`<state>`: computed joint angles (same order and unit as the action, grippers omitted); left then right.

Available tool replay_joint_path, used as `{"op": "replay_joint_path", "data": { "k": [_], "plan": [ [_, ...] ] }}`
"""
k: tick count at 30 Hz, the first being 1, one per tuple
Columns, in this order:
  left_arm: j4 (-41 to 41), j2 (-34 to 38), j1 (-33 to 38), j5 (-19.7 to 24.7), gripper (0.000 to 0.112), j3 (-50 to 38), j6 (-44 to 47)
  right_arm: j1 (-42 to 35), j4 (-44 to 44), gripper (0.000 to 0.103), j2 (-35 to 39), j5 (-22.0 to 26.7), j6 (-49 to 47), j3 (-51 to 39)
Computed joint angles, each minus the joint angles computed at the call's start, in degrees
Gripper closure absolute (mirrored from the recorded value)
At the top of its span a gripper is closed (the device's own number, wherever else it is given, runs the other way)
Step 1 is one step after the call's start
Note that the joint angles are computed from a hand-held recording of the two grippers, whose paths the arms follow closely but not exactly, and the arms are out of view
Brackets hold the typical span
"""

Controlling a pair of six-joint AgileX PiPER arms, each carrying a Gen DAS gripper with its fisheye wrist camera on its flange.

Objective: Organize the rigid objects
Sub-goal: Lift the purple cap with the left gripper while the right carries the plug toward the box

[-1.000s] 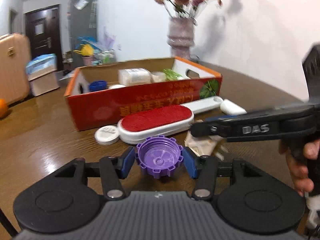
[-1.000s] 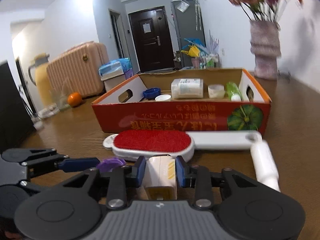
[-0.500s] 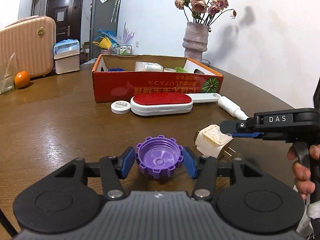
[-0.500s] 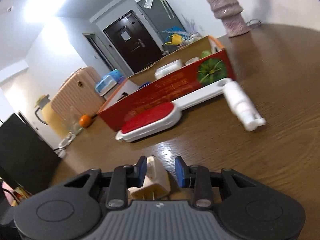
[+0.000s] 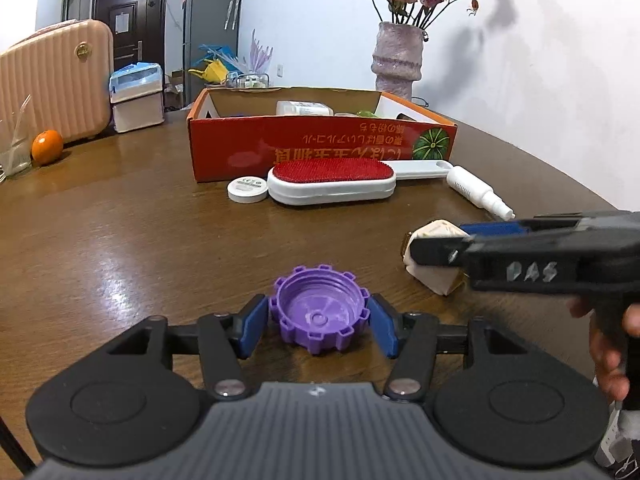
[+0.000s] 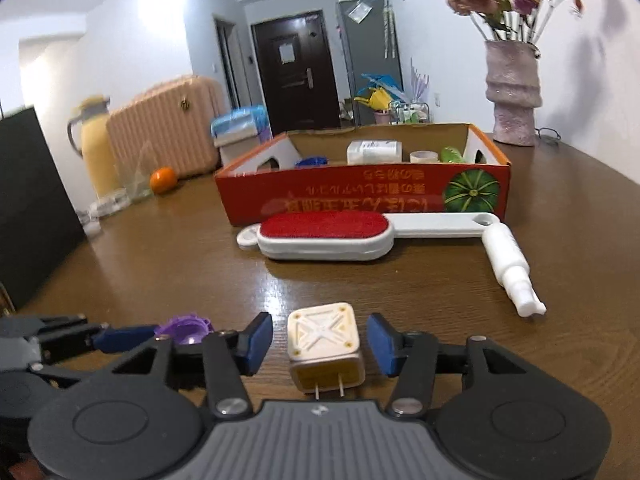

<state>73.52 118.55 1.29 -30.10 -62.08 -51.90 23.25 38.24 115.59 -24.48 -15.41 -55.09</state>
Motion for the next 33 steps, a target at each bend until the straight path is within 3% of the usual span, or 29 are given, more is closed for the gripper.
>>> {"op": "replay_joint_path", "data": {
  "k": [4,5,6,10,15,20,26,33],
  "plan": [
    [-2.52,-0.05,-0.58,0.56,0.058,0.35,2.13,0.55,3.62,0.052,1.91,0.67,-3.46,-1.82],
    [-2.81,-0.22,-0.54,0.47,0.058,0.72,2.45,0.63,3.45,0.054,2.06,0.54,-3.06,-1.57],
    [-2.73,-0.35,-0.52,0.5,0.058,0.92,2.4,0.74,3.63,0.064,2.14,0.18,-3.05,-1.26],
    [-5.59,-2.12,0.0,-0.35,0.058,3.66,5.42,2.14,7.31,0.065,1.79,-2.03,-7.14,-0.24],
    [-12.36,-6.47,1.16,-2.53,0.058,9.98,12.6,3.74,3.13,0.065,-0.72,-6.79,-1.94,4.72],
    [-14.18,-12.55,3.8,-5.23,0.058,16.51,14.55,7.01,5.22,0.065,-5.41,-13.41,0.18,11.15],
    [-18.17,-22.48,7.98,-11.26,0.058,25.61,19.72,15.3,13.13,0.065,-14.13,-22.2,-2.13,20.35],
    [-19.54,-32.19,15.54,-23.25,0.058,37.23,25.12,29.49,27.54,0.065,-21.79,-33.7,-7.43,28.61]
  ]
}}
